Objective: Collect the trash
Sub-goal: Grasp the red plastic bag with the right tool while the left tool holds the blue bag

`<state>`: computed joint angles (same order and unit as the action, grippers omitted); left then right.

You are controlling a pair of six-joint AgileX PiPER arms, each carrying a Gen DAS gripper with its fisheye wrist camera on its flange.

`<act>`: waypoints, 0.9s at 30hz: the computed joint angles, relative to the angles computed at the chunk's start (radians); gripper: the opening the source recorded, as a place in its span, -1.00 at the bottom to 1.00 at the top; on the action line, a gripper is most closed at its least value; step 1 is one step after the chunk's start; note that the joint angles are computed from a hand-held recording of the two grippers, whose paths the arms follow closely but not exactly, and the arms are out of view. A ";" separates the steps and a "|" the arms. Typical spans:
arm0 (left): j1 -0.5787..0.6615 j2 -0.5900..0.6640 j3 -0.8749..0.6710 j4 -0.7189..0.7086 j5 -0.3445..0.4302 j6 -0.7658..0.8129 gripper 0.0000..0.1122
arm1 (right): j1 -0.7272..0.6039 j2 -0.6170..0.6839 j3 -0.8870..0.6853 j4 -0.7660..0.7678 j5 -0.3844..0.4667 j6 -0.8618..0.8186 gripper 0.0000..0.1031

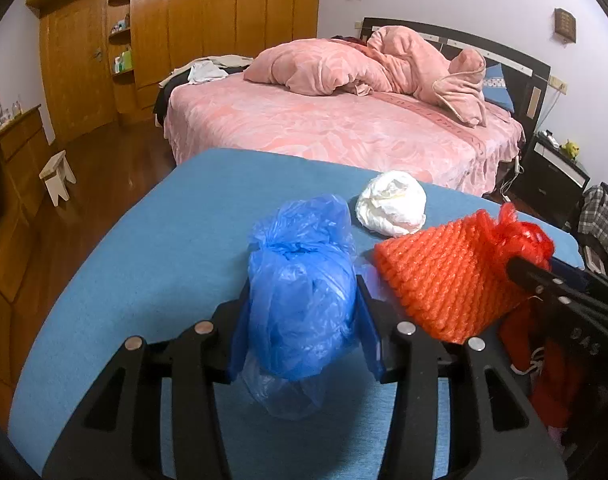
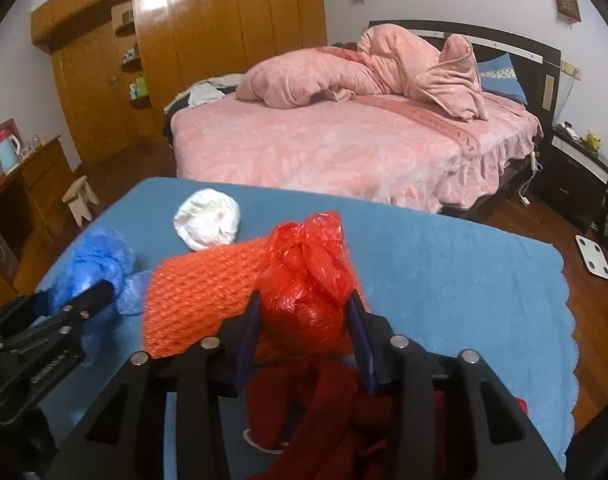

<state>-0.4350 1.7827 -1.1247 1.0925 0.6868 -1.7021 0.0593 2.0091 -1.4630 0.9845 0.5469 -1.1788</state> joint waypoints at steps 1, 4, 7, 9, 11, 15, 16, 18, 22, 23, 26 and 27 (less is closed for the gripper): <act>0.000 -0.002 0.002 0.005 0.000 -0.007 -0.20 | -0.005 -0.010 0.008 0.024 0.008 -0.021 -0.20; -0.008 -0.016 0.013 0.029 0.012 -0.040 -0.20 | -0.017 -0.052 0.043 0.086 0.029 -0.086 -0.20; -0.019 -0.033 0.016 0.031 0.032 -0.048 -0.20 | -0.028 -0.072 0.043 0.098 0.056 -0.093 -0.20; -0.033 -0.045 0.012 0.028 0.057 -0.041 -0.20 | -0.040 -0.094 0.053 0.115 0.075 -0.100 -0.20; -0.053 -0.066 0.012 0.036 0.088 -0.037 -0.20 | -0.055 -0.119 0.067 0.135 0.095 -0.114 -0.20; -0.097 -0.104 -0.005 0.032 0.154 -0.015 -0.20 | -0.090 -0.164 0.090 0.164 0.140 -0.129 -0.20; -0.113 -0.114 -0.011 0.031 0.175 -0.007 -0.20 | -0.104 -0.177 0.096 0.169 0.157 -0.131 -0.20; -0.142 -0.124 -0.030 0.028 0.211 0.009 -0.20 | -0.130 -0.203 0.109 0.182 0.186 -0.139 -0.20; -0.217 -0.137 -0.082 0.009 0.287 0.049 -0.20 | -0.189 -0.261 0.142 0.205 0.244 -0.169 -0.20; -0.239 -0.139 -0.094 0.008 0.304 0.052 -0.20 | -0.215 -0.283 0.155 0.210 0.268 -0.179 -0.20; -0.303 -0.140 -0.129 0.000 0.343 0.056 -0.20 | -0.279 -0.326 0.184 0.219 0.313 -0.206 -0.20; -0.322 -0.137 -0.142 -0.003 0.353 0.059 -0.20 | -0.312 -0.345 0.198 0.222 0.334 -0.215 -0.20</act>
<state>-0.7572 1.6453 -1.2665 1.0898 1.0398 -1.6432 -0.2530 1.6636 -1.2646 1.2065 0.8809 -1.3934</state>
